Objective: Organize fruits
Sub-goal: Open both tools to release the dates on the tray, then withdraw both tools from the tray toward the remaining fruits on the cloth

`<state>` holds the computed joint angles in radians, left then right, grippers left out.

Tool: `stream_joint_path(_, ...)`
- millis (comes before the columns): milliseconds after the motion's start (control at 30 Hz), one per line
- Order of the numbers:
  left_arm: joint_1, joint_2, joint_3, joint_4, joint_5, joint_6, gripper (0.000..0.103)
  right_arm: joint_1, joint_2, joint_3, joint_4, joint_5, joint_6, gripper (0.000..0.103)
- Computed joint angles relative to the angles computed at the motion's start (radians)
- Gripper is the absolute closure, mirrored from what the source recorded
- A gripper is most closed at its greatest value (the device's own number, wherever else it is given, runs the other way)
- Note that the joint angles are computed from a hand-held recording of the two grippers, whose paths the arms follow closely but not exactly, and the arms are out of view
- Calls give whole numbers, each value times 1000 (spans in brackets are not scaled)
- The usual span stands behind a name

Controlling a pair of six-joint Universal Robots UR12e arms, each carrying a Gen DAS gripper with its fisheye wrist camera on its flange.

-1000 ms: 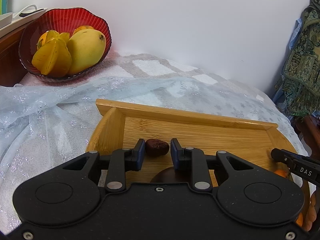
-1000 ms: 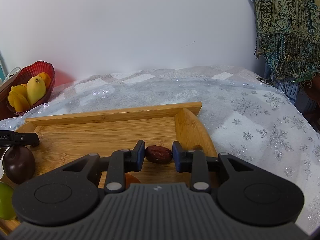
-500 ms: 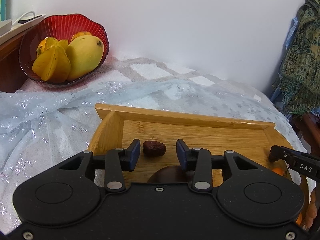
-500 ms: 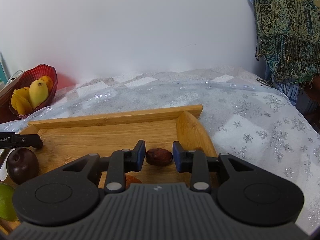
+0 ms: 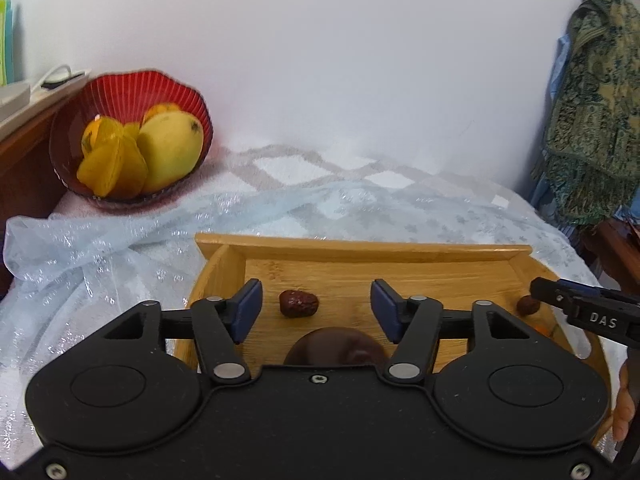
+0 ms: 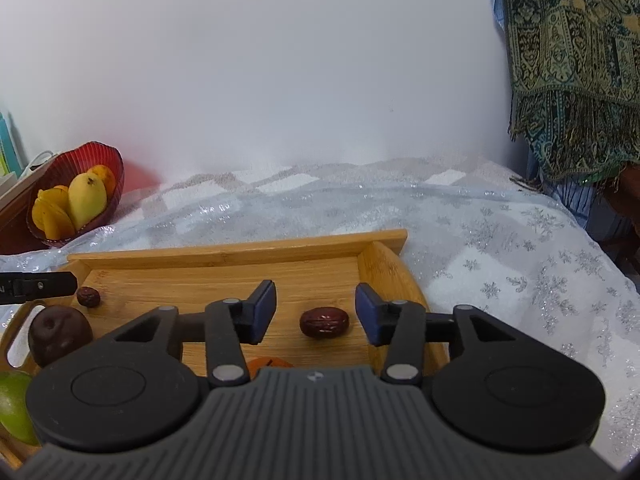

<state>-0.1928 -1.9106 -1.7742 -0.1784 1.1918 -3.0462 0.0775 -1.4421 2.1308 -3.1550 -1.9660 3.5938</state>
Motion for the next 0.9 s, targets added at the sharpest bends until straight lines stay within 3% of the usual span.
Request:
stream_joint_path(167,2,31,-38,57,-24,13,30,19,-6,3,-31,-24,-1,29)
stream_joint_path(433,10,80,-106,113,-51,33,21,64,-11,13,-82,-64,-19,18)
stream_joint_path(900,27,154,-248,266,-48,26,6,173,-9,39,-120,-131,13,15)
